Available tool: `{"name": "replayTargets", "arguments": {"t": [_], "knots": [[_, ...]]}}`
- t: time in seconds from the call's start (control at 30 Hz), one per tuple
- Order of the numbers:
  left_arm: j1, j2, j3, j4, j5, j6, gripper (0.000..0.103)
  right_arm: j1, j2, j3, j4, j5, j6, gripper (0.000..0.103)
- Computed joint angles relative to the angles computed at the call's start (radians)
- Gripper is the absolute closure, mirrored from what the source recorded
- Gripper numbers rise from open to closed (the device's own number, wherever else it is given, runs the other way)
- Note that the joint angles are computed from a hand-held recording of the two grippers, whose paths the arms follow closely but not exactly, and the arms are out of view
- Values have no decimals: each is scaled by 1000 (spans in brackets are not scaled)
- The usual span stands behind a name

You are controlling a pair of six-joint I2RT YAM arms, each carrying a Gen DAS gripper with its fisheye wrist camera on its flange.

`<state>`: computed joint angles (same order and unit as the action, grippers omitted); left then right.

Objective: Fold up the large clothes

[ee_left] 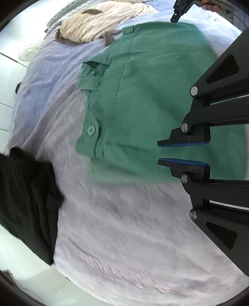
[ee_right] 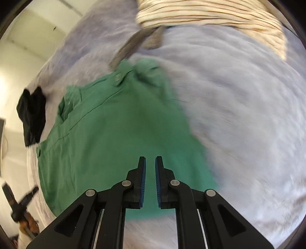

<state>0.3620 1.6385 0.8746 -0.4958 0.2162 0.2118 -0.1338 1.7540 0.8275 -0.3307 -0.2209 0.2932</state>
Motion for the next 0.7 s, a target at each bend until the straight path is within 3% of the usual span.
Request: {"name": "replayTargets", "arguments": {"t": [0.1, 0.23, 0.43, 0.7], "knots": [[-54, 99, -10, 87, -102, -28, 91, 37, 114, 48, 14, 34, 6, 93], [19, 164, 5, 79, -40, 35, 91, 4, 230, 80, 51, 29, -23, 96], [60, 77, -7, -15, -64, 106, 91, -68, 155, 45, 5, 0, -41, 91], [152, -138, -126, -128, -77, 161, 91, -77, 2, -73, -66, -34, -12, 90]]}}
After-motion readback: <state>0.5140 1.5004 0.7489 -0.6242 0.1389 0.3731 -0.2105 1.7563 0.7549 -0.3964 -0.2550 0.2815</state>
